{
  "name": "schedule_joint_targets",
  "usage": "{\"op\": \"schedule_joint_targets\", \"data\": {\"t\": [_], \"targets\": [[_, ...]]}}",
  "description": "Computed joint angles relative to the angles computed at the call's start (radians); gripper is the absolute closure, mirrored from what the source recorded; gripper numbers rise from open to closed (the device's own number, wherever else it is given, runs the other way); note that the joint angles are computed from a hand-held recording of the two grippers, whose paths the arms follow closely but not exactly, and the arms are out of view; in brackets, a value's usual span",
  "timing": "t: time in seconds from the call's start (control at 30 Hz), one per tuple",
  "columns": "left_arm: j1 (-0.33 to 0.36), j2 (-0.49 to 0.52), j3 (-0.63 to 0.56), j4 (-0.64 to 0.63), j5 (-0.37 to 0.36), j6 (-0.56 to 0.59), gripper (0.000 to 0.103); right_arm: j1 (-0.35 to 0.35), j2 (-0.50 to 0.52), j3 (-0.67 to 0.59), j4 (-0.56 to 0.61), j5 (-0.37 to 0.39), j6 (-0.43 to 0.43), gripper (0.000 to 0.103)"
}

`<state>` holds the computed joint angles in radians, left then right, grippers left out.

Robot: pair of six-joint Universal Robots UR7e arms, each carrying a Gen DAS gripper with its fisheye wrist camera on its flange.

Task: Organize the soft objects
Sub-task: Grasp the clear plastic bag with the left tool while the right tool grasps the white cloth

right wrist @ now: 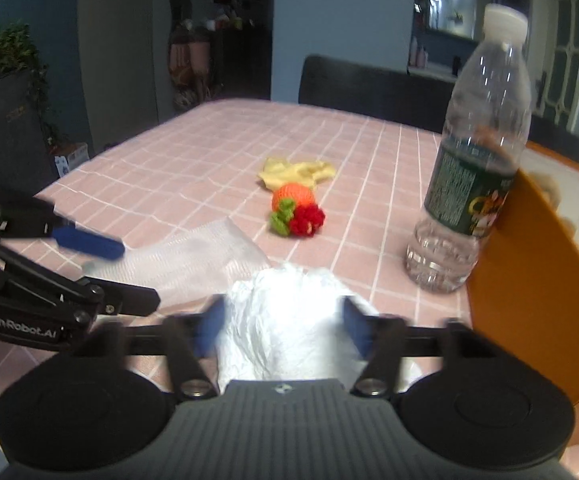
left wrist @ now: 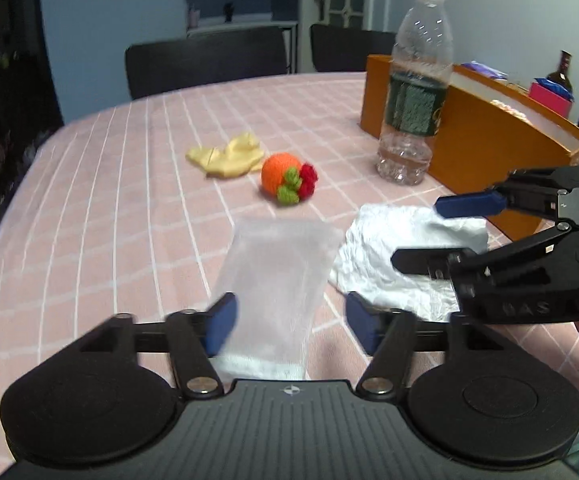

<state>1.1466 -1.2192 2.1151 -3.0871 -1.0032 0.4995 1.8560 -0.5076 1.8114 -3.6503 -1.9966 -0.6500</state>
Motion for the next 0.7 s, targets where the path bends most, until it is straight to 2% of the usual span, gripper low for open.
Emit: {"op": "schedule_joint_targets", "data": {"t": [0.07, 0.13, 0.2, 0.3, 0.4, 0.5, 0.57, 0.6, 0.67, 0.7], "targets": [[0.001, 0.007, -0.015, 0.005, 0.002, 0.042, 0.016, -0.001, -0.001, -0.001, -0.017, -0.014, -0.033, 0.017], [0.019, 0.019, -0.051, 0.045, -0.01, 0.048, 0.013, -0.011, -0.012, -0.007, 0.037, -0.019, -0.032, 0.005], [0.047, 0.03, -0.1, 0.132, -0.035, 0.022, 0.011, -0.025, -0.017, -0.014, 0.097, -0.01, -0.036, 0.005], [0.07, 0.056, -0.131, 0.165, -0.018, 0.007, 0.011, -0.033, 0.01, -0.032, 0.068, -0.032, -0.083, 0.003], [0.08, 0.069, -0.138, 0.169, -0.027, -0.008, 0.011, -0.045, 0.012, -0.05, 0.118, -0.03, -0.05, 0.003], [0.071, 0.084, -0.128, 0.12, -0.009, 0.008, 0.011, -0.063, 0.001, -0.053, 0.172, 0.001, 0.039, 0.014], [0.064, 0.096, -0.121, 0.077, 0.011, 0.013, 0.02, -0.064, 0.002, -0.048, 0.157, 0.007, 0.046, 0.021], [0.063, 0.099, -0.12, 0.069, 0.01, 0.008, 0.024, -0.064, 0.001, -0.046, 0.154, 0.01, 0.042, 0.027], [0.06, 0.104, -0.116, 0.044, 0.014, -0.006, 0.042, -0.063, -0.001, -0.041, 0.149, 0.017, 0.037, 0.034], [0.058, 0.108, -0.113, 0.028, 0.022, -0.008, 0.046, -0.062, 0.0, -0.038, 0.143, 0.018, 0.033, 0.038]]}}
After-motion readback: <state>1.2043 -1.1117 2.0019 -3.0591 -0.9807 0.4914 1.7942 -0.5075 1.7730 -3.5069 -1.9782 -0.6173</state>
